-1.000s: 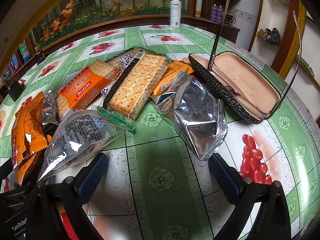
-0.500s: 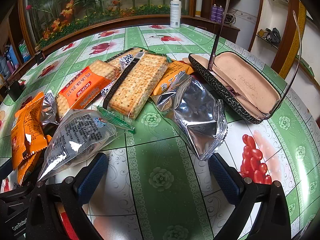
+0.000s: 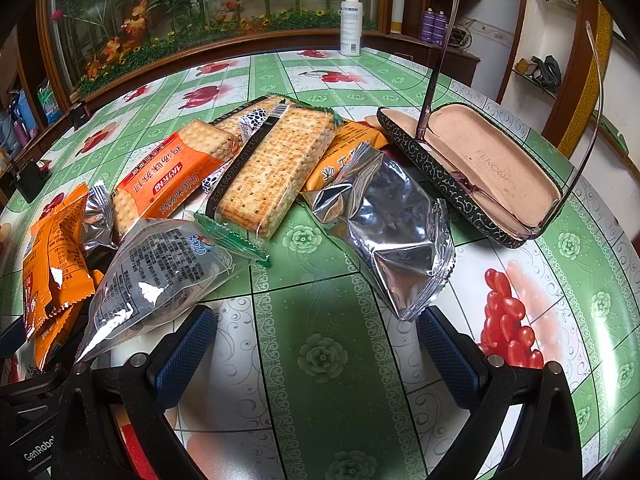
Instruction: Organize snacks
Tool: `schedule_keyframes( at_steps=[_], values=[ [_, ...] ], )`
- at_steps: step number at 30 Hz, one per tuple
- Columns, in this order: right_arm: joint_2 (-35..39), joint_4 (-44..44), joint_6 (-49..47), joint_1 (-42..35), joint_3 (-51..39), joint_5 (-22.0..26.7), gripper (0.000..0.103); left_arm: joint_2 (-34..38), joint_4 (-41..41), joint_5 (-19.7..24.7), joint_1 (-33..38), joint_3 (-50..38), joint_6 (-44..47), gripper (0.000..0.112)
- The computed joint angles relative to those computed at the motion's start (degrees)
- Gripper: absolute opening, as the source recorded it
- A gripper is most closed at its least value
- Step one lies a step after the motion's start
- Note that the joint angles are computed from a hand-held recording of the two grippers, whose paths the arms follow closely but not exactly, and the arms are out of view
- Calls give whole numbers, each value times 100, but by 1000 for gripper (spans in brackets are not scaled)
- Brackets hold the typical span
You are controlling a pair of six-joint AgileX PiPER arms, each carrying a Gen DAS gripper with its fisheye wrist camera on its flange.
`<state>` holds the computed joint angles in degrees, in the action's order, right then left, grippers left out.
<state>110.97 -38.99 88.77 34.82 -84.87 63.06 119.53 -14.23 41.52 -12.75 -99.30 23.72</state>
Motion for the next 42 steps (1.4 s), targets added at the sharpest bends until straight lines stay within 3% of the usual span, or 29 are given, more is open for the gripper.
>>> schedule_keyframes(
  at_steps=[42],
  values=[
    [-4, 1, -4, -4, 5, -4, 102, -68, -38, -71, -10, 138, 19, 103]
  ],
)
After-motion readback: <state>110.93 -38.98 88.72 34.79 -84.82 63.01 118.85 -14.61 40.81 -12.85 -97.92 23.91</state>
